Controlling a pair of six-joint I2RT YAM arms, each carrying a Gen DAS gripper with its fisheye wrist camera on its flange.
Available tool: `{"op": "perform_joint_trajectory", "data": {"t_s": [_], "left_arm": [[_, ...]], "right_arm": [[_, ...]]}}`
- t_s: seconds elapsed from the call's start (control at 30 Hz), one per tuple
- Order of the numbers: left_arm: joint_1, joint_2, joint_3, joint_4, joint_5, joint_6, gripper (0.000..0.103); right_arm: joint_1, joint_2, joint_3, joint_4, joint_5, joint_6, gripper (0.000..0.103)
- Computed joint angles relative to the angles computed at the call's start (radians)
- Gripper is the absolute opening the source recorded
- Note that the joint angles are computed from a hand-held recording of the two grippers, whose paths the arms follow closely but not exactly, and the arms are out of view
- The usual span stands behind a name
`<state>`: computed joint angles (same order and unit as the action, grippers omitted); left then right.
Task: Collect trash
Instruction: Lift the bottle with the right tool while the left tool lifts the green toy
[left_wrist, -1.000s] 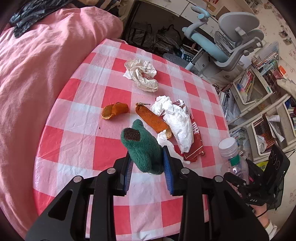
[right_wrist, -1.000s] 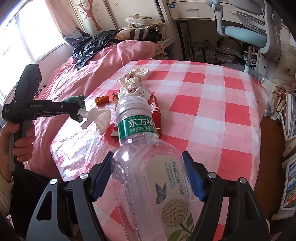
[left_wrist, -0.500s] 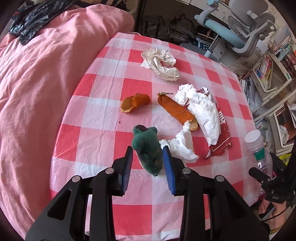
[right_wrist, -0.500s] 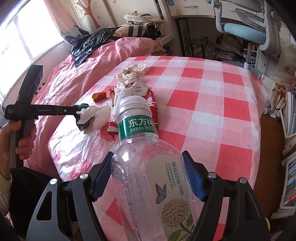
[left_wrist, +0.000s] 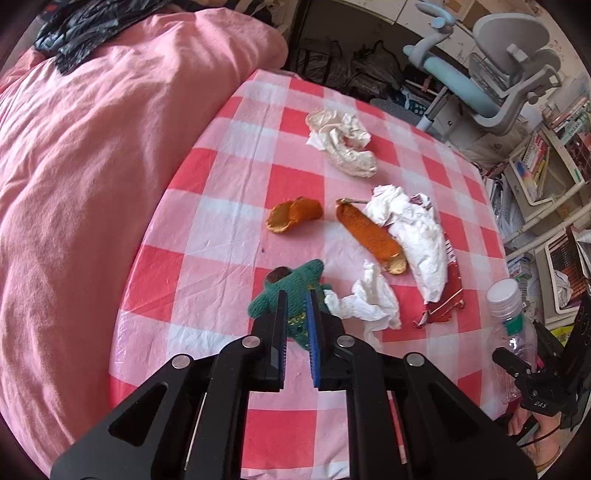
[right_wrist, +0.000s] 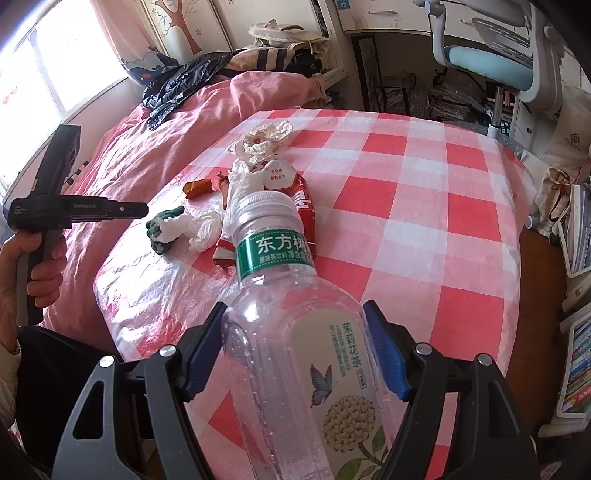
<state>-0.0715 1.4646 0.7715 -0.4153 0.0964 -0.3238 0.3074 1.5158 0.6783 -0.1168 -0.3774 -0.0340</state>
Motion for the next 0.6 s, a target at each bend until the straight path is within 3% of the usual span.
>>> {"op": "perform_joint_trajectory", "data": {"t_s": [0.03,0.07,0.1,0.2,0.3,0.43,0.6], "left_arm": [[0.007,0.022,-0.002,0.004,-0.006,-0.01,0.032],[0.014,0.044,-0.001,0.01,-0.009,-0.021,0.05],[0.018,0.066,0.0,0.016,-0.01,-0.032,0.054],[0.021,0.117,0.0,0.055,0.036,-0.046,0.056],[-0.023,0.135,0.006,0.067,0.014,-0.046,0.059],[0.01,0.102,-0.02,0.114,0.111,-0.08,0.06],[0.041,0.13,-0.026,0.145,0.145,-0.11,0.062]], "right_arm": [[0.0,0.0,0.0,0.0,-0.001,-0.001,0.071],[0.0,0.001,0.001,0.001,-0.003,0.0,0.071],[0.0,0.001,0.001,0.002,-0.005,0.0,0.071],[-0.002,0.001,0.001,0.006,-0.011,-0.002,0.071],[-0.008,-0.004,-0.002,0.006,-0.017,-0.002,0.071],[-0.024,-0.012,-0.01,0.008,-0.029,-0.004,0.071],[-0.033,-0.013,-0.011,0.013,-0.041,-0.002,0.071]]}}
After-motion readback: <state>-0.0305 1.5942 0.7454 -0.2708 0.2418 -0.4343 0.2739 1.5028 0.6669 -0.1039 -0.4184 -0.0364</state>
